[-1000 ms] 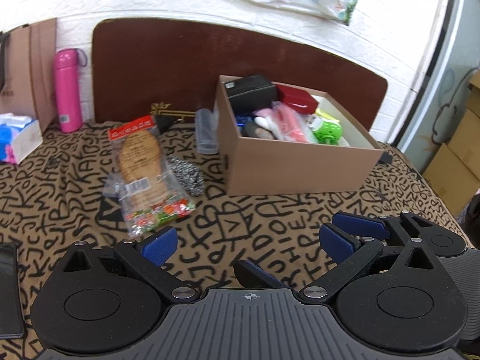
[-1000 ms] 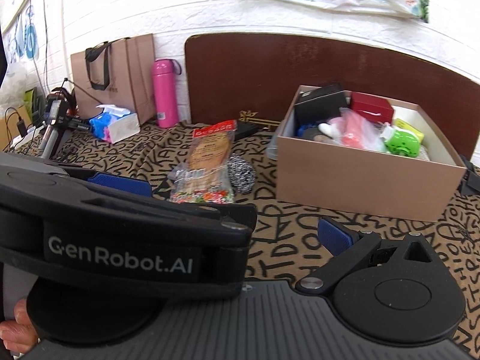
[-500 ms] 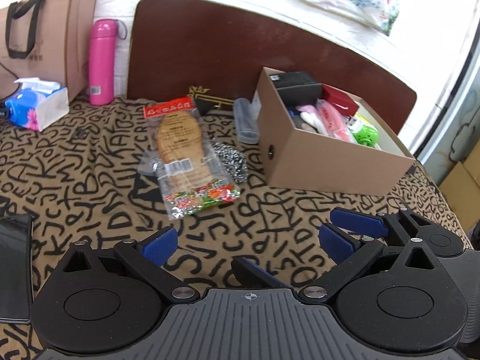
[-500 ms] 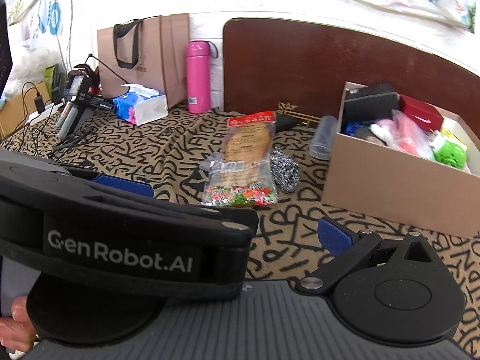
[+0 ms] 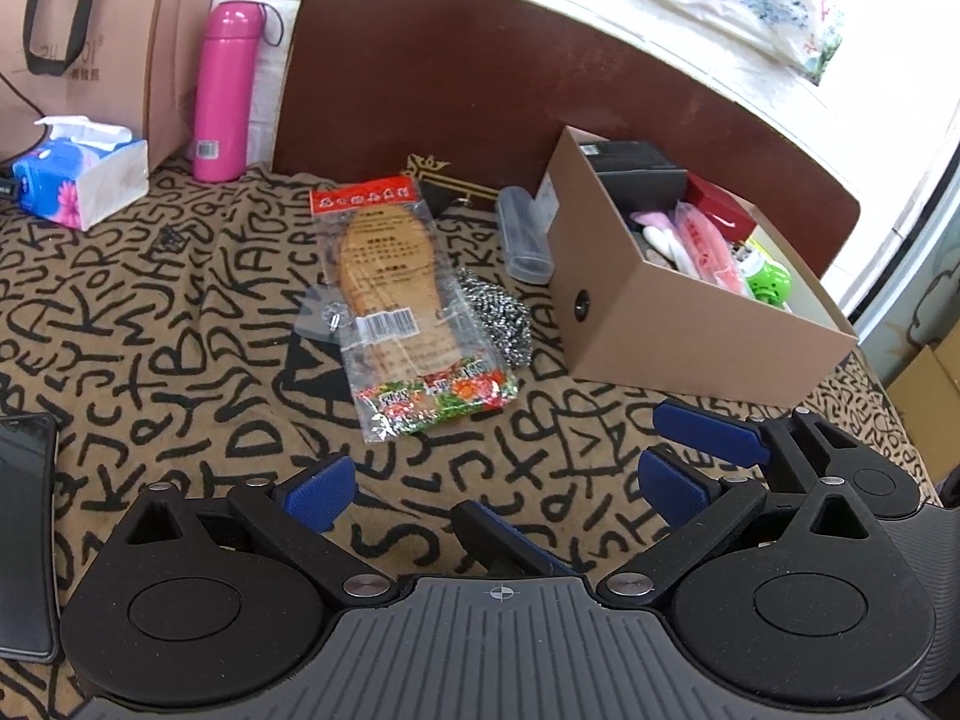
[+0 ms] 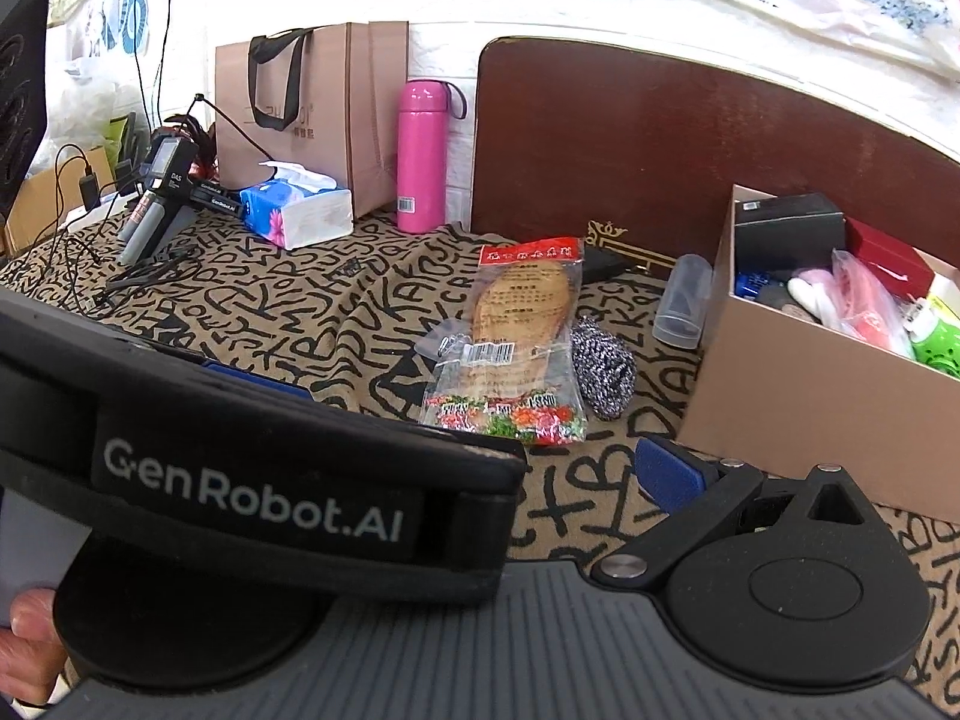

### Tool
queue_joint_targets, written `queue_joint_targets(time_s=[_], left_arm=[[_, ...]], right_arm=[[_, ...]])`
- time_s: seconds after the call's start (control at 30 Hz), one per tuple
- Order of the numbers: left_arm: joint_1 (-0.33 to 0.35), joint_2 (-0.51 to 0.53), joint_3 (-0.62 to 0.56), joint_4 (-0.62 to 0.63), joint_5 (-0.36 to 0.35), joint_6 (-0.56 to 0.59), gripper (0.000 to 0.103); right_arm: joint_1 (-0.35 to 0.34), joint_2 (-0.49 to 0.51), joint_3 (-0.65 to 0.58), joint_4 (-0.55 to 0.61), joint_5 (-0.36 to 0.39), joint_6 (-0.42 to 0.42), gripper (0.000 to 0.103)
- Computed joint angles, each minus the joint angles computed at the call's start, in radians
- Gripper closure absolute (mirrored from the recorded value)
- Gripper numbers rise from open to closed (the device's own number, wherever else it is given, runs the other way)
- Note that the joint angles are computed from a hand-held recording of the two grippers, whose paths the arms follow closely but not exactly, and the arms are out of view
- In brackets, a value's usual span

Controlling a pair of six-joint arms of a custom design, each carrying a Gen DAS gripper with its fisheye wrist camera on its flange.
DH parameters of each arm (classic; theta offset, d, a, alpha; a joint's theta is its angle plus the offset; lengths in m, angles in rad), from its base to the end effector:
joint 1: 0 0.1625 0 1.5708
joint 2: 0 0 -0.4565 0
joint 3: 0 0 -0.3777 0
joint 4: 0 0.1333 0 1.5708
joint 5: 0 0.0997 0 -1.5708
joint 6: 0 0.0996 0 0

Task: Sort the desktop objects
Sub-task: 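Withdraw the left gripper and move it toward the bagged insole, then close the left gripper on the bagged insole's bottom end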

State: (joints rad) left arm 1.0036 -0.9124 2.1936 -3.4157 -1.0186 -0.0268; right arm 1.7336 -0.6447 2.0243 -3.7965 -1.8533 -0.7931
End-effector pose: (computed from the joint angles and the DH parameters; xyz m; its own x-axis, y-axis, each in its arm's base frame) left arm -0.1211 -0.5355 0.1432 -0.8805 0.2018 -0.4289 0.4307 0.7186 -0.5460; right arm 0.1972 -0.5497 0.0773 -0.6121 -0.4308 0.6631 -0.7747 0.4948 -0.3936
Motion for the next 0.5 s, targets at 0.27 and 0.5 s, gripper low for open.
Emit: queue_joint_targets(time_s=[0.27, 0.5], left_arm=[[0.035, 0.028, -0.066, 0.038, 0.004, 0.009, 0.000], [0.063, 0.065, -0.127, 0.069, 0.003, 0.016, 0.000]], right_arm=[[-0.014, 0.023, -0.062, 0.044, 0.009, 0.010, 0.000], [-0.031, 0.060, -0.113, 0.031, 0.012, 0.010, 0.000]])
